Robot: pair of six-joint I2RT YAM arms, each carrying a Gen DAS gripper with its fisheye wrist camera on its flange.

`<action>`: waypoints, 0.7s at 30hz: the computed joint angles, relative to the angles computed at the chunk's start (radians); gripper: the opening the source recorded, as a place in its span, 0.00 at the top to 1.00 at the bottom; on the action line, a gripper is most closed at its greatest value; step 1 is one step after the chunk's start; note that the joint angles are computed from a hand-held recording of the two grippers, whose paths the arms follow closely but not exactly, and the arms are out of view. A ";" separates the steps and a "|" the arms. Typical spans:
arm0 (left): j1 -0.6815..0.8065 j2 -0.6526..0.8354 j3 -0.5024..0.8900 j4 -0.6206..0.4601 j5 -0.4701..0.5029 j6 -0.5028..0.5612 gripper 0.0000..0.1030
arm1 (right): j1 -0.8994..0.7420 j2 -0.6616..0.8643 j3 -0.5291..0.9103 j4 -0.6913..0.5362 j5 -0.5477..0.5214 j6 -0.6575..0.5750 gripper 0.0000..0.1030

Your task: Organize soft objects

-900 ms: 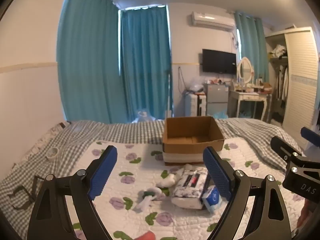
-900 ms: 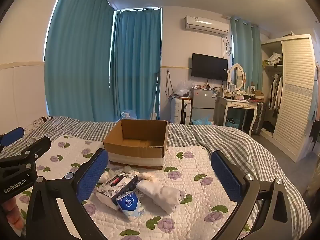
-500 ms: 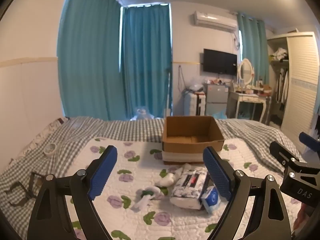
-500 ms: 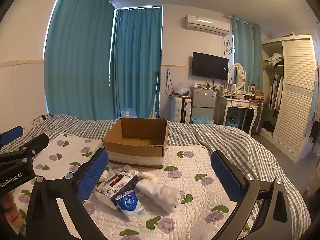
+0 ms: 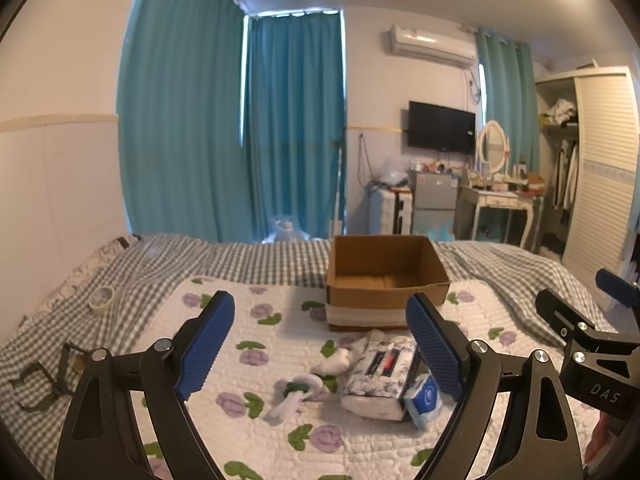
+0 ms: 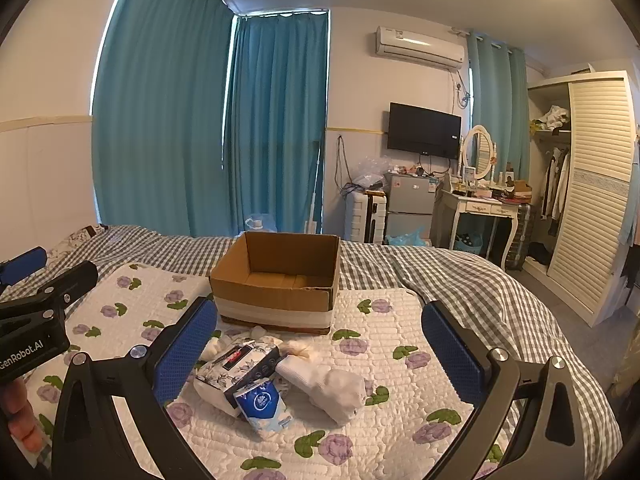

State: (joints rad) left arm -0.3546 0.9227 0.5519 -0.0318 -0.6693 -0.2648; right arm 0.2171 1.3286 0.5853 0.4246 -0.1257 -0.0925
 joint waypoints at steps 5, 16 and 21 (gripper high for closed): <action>0.005 -0.014 -0.002 -0.006 -0.004 0.000 0.14 | 0.003 -0.008 0.002 -0.013 -0.005 -0.004 0.00; -0.002 -0.017 0.009 -0.028 -0.016 -0.010 0.14 | 0.014 -0.014 -0.001 -0.021 -0.006 -0.013 0.00; 0.002 -0.020 0.006 -0.025 -0.013 -0.007 0.14 | 0.016 -0.016 -0.005 -0.018 -0.005 -0.013 0.00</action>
State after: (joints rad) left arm -0.3530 0.9026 0.5580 -0.0565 -0.6819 -0.2717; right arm 0.2329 1.3130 0.5806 0.4067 -0.1311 -0.1057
